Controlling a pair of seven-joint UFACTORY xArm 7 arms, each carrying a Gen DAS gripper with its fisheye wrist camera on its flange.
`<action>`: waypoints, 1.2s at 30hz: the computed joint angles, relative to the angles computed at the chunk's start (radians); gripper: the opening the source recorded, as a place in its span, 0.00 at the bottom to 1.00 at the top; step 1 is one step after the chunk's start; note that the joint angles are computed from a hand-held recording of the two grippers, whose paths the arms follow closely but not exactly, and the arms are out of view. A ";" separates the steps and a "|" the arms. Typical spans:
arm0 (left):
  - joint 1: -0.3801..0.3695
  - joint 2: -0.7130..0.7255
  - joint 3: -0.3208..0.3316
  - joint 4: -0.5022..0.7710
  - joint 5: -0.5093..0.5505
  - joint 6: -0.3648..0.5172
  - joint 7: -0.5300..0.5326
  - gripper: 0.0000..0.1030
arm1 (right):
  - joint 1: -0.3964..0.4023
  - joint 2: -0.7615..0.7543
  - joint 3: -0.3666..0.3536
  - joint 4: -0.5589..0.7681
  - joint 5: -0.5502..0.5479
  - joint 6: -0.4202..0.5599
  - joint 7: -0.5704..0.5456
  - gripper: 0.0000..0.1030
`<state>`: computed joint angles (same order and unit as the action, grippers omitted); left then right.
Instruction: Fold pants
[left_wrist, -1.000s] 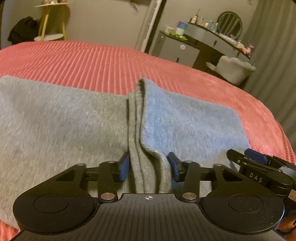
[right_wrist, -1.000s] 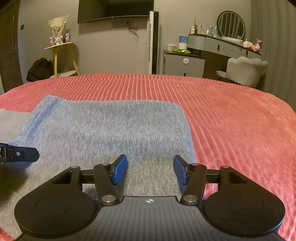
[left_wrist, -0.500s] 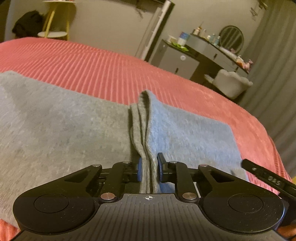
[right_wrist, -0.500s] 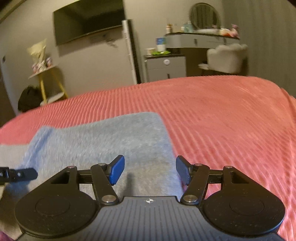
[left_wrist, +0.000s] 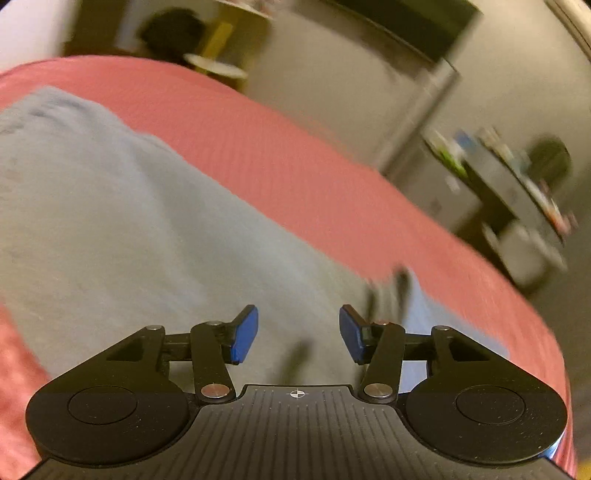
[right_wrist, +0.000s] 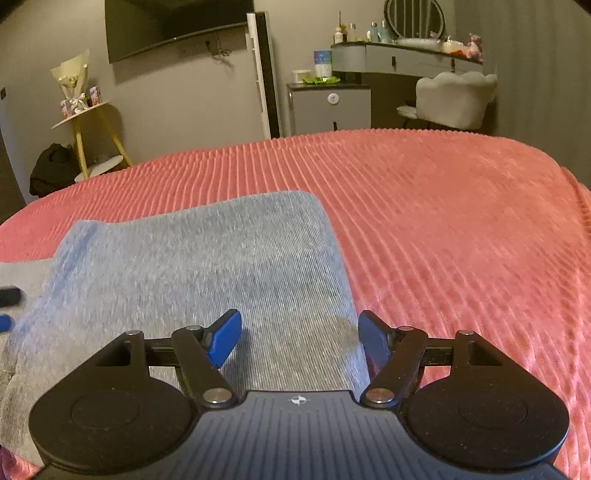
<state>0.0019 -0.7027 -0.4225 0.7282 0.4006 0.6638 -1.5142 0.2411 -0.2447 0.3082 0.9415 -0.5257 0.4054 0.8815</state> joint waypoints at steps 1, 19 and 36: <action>0.008 -0.036 0.011 -0.007 -0.002 0.028 -0.009 0.53 | 0.005 -0.001 -0.006 -0.001 0.014 -0.001 -0.007 0.69; 0.145 -0.698 0.345 -0.458 -0.281 0.155 0.155 0.65 | 0.039 0.028 -0.039 0.014 0.162 0.026 -0.097 0.77; 0.275 -0.528 0.296 -0.370 -0.256 -0.018 0.382 0.19 | 0.044 0.047 -0.039 0.030 0.110 0.045 -0.074 0.79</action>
<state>0.2770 -1.2311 -0.1267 0.3582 0.1446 0.6460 -1.1323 0.2849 -0.1980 0.2694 0.9712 -0.4157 0.4499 0.8073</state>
